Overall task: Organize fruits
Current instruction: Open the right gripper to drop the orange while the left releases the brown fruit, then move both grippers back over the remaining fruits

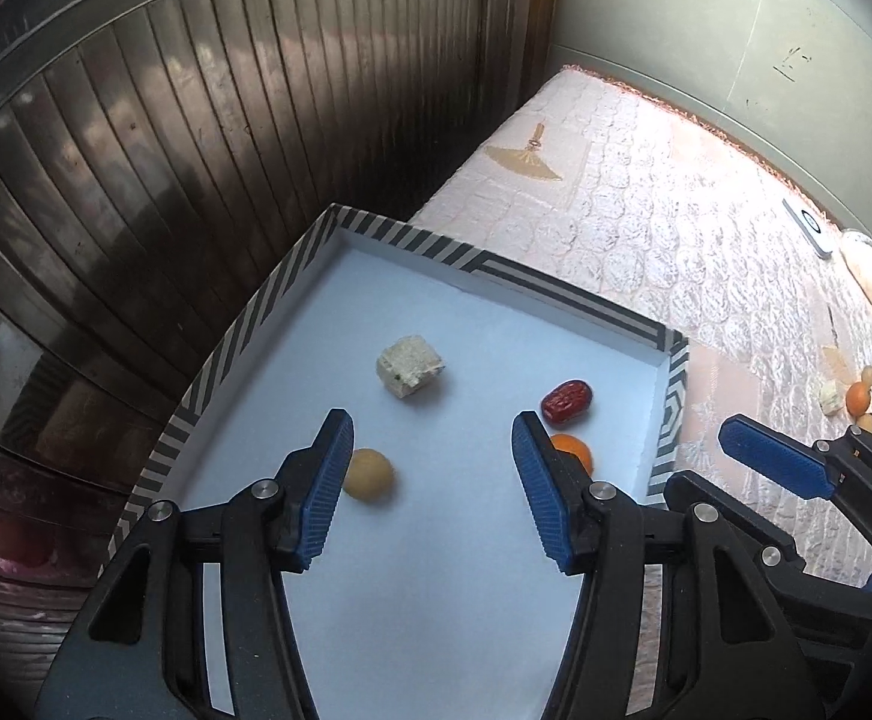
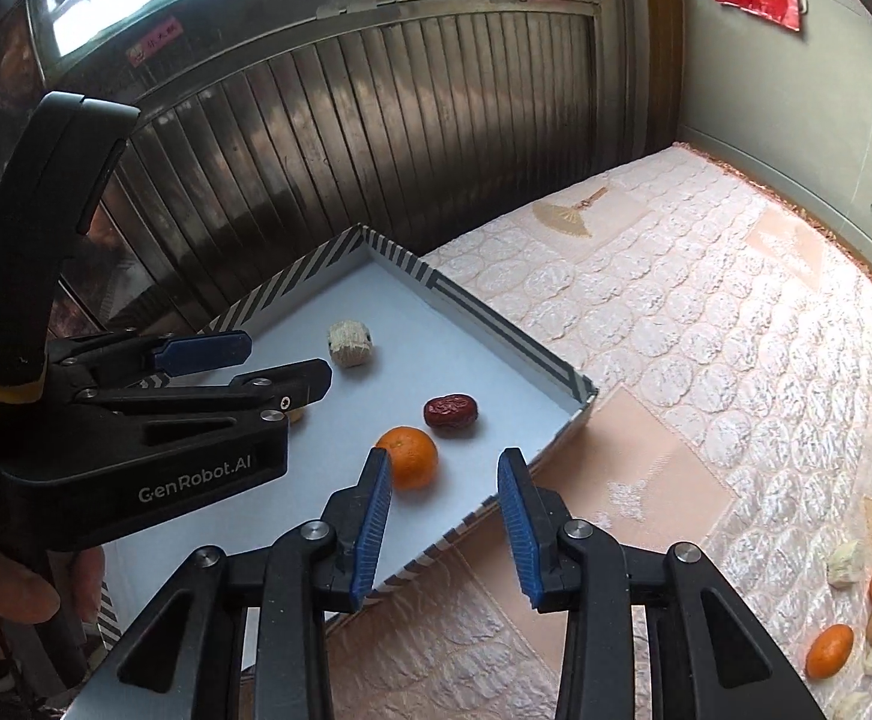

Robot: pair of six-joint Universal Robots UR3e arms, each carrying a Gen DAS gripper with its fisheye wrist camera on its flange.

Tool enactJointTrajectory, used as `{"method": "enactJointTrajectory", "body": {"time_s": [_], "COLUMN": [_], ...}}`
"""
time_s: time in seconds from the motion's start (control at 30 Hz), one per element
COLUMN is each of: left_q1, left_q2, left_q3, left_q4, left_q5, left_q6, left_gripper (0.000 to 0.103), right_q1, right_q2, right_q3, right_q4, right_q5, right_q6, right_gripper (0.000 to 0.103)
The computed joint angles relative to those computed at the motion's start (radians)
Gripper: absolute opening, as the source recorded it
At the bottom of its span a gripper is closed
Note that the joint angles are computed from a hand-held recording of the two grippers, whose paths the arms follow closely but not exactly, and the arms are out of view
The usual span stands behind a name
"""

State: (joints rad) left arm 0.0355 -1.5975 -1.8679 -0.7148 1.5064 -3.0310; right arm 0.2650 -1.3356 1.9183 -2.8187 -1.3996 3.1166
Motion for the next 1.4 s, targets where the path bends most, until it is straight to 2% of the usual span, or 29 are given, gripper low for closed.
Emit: {"method": "enactJointTrajectory", "body": {"time_s": [0.2, 0.5, 0.93, 1.2, 1.3, 1.4], "left_q1": [-0.094, -0.273, -0.500, -0.591, -0.615, -0.635], "left_q2": [-0.048, -0.165, -0.328, -0.430, -0.458, -0.484], "left_q3": [0.067, 0.200, 0.388, 0.525, 0.561, 0.593], "left_q4": [-0.012, -0.028, -0.070, -0.121, -0.137, -0.155], "left_q5": [0.007, 0.042, 0.090, 0.106, 0.099, 0.081], "left_q6": [-0.020, -0.065, -0.111, -0.136, -0.142, -0.146], "left_gripper": [0.055, 0.055, 0.055, 0.055, 0.055, 0.055], "right_q1": [-0.075, -0.226, -0.568, -0.866, -1.021, -1.231], "right_q2": [-0.128, -0.345, -0.760, -1.075, -1.236, -1.421], "right_q3": [0.142, 0.335, 0.566, 0.629, 0.635, 0.607], "right_q4": [-0.028, 0.004, 0.236, 0.579, 0.802, 1.127], "right_q5": [0.006, 0.025, 0.145, 0.271, 0.326, 0.389], "right_q6": [0.010, 0.000, -0.148, -0.351, -0.480, -0.675], "right_gripper": [0.036, 0.036, 0.036, 0.036, 0.036, 0.036]}}
